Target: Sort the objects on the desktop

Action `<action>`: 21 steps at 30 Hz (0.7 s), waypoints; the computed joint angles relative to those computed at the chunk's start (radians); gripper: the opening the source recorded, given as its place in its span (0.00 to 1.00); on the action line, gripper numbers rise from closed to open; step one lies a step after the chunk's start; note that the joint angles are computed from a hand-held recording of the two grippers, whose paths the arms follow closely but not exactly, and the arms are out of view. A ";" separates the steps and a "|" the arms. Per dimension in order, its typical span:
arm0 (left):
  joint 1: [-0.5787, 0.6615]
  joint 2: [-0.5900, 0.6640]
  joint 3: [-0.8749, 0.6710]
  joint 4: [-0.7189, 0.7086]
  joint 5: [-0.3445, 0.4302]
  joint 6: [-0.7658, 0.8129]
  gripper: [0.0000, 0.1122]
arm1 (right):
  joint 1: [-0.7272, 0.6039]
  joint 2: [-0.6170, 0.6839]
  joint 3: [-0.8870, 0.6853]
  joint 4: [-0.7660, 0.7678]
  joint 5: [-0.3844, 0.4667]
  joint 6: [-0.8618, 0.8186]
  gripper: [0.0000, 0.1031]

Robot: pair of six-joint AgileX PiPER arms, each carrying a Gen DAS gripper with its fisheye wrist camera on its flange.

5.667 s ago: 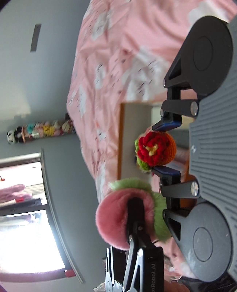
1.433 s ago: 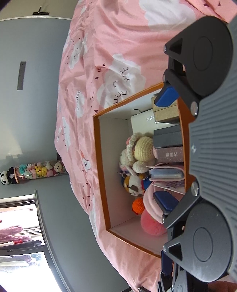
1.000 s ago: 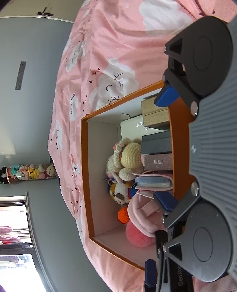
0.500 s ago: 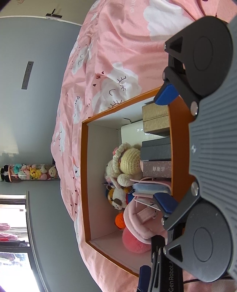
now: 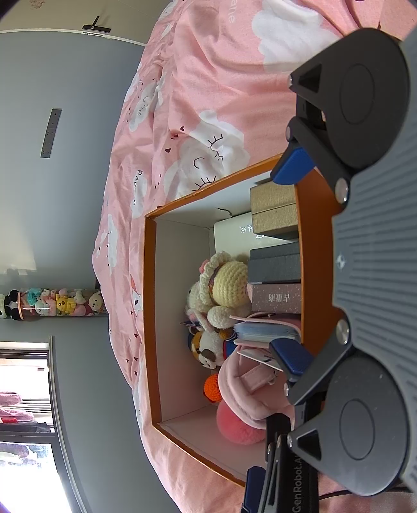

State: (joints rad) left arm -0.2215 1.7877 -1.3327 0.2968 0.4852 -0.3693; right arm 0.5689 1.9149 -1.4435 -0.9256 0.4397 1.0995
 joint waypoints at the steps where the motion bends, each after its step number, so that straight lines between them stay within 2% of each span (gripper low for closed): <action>1: 0.000 0.000 0.000 0.000 0.000 0.000 0.74 | 0.000 -0.001 0.001 -0.001 0.000 0.001 0.99; 21: -0.001 0.001 0.004 0.003 -0.001 -0.005 0.74 | 0.002 -0.002 0.009 -0.024 -0.003 0.024 0.99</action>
State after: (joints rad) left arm -0.2226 1.7889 -1.3288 0.3001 0.4845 -0.3742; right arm 0.5705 1.9132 -1.4349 -0.9494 0.4364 1.1239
